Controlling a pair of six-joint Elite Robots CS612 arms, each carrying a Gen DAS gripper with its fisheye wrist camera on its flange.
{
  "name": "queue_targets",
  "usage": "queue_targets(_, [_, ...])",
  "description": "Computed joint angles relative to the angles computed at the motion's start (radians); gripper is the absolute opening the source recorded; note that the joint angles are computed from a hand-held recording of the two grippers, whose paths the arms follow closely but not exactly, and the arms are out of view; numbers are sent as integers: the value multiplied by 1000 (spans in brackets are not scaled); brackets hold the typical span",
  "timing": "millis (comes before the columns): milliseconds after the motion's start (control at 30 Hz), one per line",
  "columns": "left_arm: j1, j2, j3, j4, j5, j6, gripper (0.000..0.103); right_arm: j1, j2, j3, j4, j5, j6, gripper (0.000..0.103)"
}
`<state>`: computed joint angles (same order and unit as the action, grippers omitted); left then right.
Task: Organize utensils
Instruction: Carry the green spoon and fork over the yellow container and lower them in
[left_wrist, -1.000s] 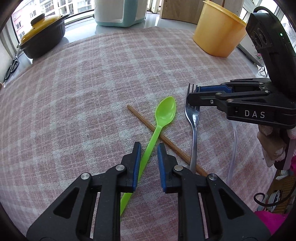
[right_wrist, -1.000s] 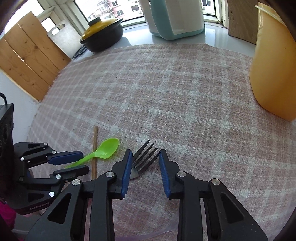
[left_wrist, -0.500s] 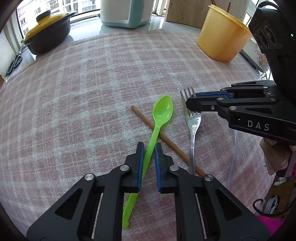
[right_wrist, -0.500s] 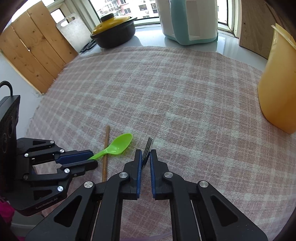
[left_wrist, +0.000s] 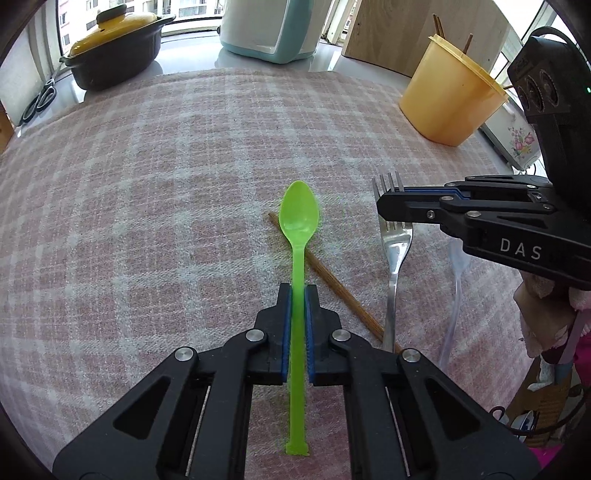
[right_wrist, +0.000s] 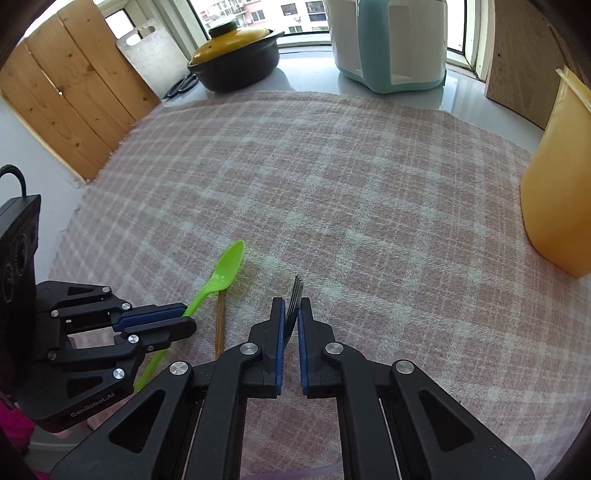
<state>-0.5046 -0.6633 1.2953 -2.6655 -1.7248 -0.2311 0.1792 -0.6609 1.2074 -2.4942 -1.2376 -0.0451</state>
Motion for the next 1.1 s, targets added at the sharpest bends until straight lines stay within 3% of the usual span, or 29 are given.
queue_targets(333, [0,-27,31,-86,-13,-73,4,-18,-57,66,-100,36,-10,2])
queue_targets(600, [-8,-39,28,-149,-12,-114,4,-30,-98,107,-165,25,-44,1])
queue_targets(1100, [-42,-2,-69,-207,27,-192,4,-91,-144,156,-274,31,-66,1])
